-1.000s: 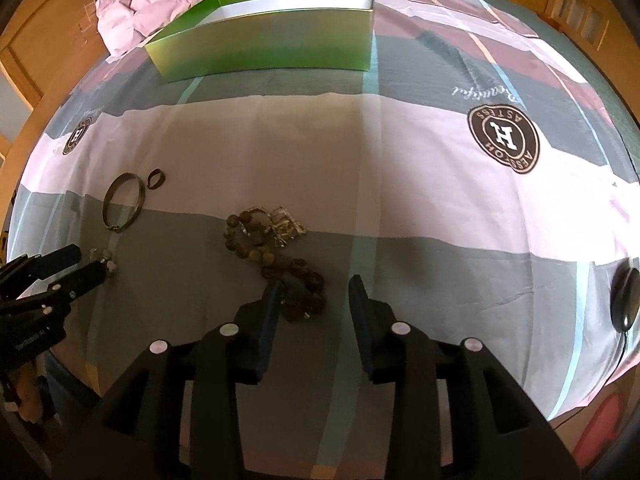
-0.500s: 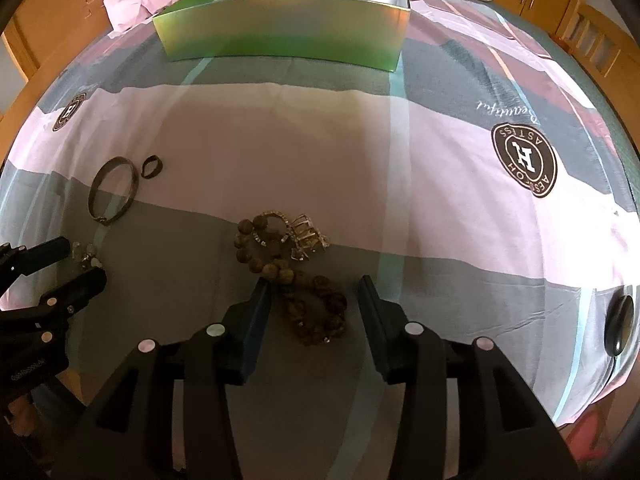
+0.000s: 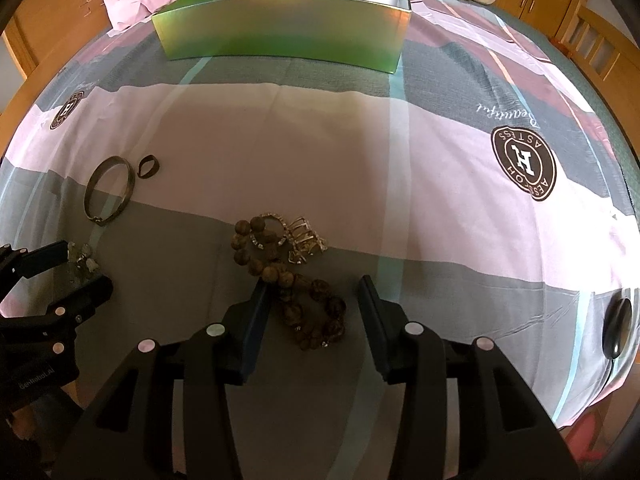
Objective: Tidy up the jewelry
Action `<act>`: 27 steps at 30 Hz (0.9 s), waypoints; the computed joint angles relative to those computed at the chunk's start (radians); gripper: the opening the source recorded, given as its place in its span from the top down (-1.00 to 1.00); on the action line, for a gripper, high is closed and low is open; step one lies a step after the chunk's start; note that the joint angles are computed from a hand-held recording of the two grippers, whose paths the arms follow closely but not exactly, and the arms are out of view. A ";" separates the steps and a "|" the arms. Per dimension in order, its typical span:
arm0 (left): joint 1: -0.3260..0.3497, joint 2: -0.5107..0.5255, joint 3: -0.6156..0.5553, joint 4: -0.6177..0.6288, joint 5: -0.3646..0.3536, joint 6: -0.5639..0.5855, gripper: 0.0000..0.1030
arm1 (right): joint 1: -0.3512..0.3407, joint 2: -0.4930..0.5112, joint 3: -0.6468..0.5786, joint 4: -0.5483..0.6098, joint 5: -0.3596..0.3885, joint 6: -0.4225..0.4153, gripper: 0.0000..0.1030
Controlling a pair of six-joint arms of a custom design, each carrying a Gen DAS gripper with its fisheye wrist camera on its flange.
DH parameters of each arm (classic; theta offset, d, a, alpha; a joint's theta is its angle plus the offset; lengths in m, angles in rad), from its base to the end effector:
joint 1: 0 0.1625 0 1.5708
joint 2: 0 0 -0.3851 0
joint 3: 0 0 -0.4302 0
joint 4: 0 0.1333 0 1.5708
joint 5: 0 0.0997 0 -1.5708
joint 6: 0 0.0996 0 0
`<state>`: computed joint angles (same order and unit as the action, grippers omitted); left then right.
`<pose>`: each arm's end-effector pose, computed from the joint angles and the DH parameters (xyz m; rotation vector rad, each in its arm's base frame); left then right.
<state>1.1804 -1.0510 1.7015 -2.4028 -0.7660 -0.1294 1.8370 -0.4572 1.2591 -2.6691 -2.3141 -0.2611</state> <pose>-0.0555 -0.6737 0.1863 0.2171 2.3591 -0.4671 0.2639 -0.7173 -0.0177 0.4859 -2.3308 0.3572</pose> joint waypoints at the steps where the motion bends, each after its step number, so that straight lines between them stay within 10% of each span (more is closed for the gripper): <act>1: 0.000 0.000 0.001 -0.002 -0.001 -0.002 -0.31 | 0.000 0.000 0.000 0.000 0.000 -0.001 0.13; 27: -0.001 0.002 0.013 -0.026 0.011 0.007 -0.37 | -0.006 0.002 0.012 -0.043 -0.005 -0.013 -0.04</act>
<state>1.1790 -1.0488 1.7149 -2.4284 -0.7546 -0.1229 1.8306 -0.4549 1.2714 -2.7123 -2.3190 -0.2736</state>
